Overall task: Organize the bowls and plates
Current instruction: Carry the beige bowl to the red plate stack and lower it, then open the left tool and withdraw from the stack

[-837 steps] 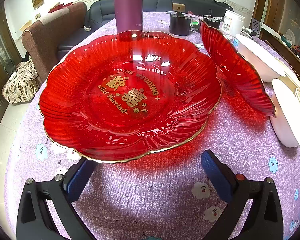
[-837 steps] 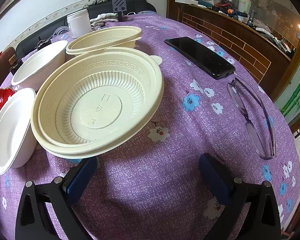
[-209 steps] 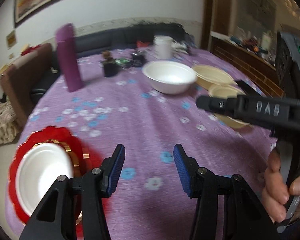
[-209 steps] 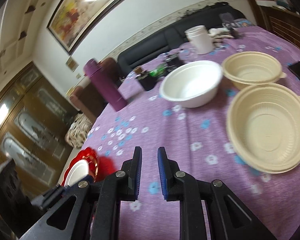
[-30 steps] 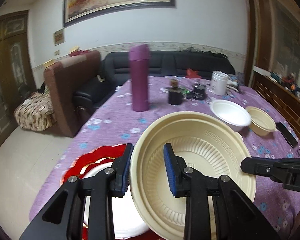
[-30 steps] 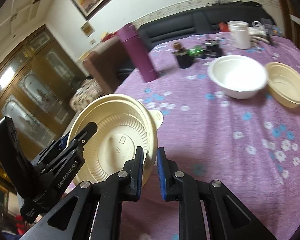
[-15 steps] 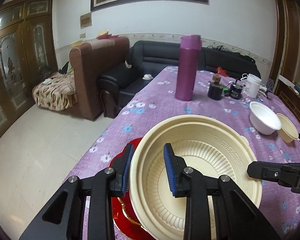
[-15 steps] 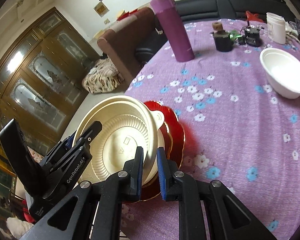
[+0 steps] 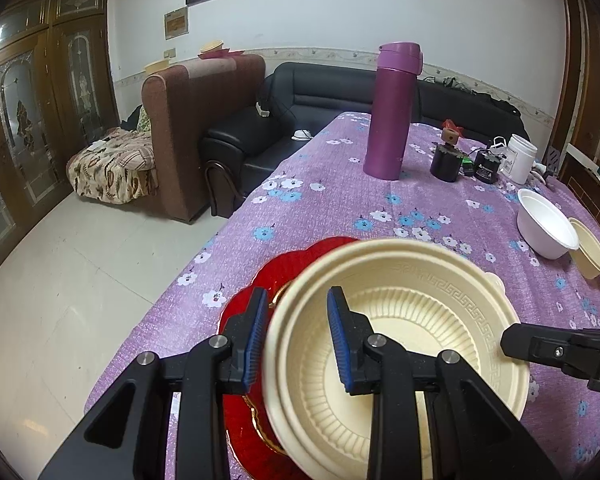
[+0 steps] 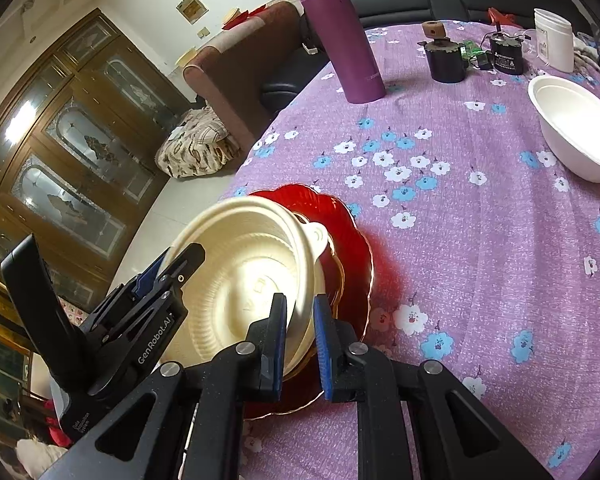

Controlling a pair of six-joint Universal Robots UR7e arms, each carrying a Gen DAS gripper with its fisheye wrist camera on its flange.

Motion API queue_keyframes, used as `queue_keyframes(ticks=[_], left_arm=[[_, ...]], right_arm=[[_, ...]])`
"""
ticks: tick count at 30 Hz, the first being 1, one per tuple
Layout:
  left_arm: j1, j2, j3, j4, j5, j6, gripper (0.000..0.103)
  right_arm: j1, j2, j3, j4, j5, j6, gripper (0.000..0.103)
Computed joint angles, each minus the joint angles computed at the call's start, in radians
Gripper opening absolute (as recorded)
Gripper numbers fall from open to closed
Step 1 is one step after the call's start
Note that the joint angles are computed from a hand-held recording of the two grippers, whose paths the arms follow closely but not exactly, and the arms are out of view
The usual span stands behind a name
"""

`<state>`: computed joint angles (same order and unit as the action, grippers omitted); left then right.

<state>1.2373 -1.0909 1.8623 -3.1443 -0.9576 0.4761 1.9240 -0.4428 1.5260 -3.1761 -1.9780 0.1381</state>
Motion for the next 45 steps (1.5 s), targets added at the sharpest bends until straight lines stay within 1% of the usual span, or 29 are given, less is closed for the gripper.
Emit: queue_keyframes(ticks=[5, 7, 13, 18, 24, 32, 37, 45], left_arm=[[-0.001, 0.006, -0.005, -0.005, 0.007, 0.002, 0.029], [0.000, 0.005, -0.004, -0.007, 0.006, 0.000, 0.029], [0.000, -0.001, -0.004, -0.017, 0.007, -0.003, 0.029], [-0.007, -0.010, 0.004, -0.031, 0.009, -0.006, 0.031], [-0.026, -0.026, 0.028, -0.049, 0.008, 0.000, 0.031], [-0.078, -0.056, 0.075, -0.080, -0.001, 0.021, 0.031], [-0.129, -0.066, 0.112, -0.086, -0.016, 0.046, 0.031], [-0.209, -0.040, 0.154, -0.032, -0.045, 0.055, 0.033]], right_arm=[[0.000, 0.000, 0.000, -0.002, -0.001, -0.003, 0.016], [-0.002, 0.001, 0.000, -0.006, 0.008, -0.011, 0.018], [-0.004, -0.006, 0.010, -0.018, 0.023, -0.017, 0.018], [-0.007, -0.023, 0.041, -0.055, 0.039, -0.024, 0.018], [-0.002, -0.048, 0.087, -0.118, 0.044, -0.039, 0.018], [-0.028, -0.106, 0.183, -0.229, 0.049, -0.008, 0.018], [-0.058, -0.155, 0.256, -0.307, 0.051, 0.019, 0.018], [-0.121, -0.241, 0.390, -0.437, 0.072, 0.071, 0.018]])
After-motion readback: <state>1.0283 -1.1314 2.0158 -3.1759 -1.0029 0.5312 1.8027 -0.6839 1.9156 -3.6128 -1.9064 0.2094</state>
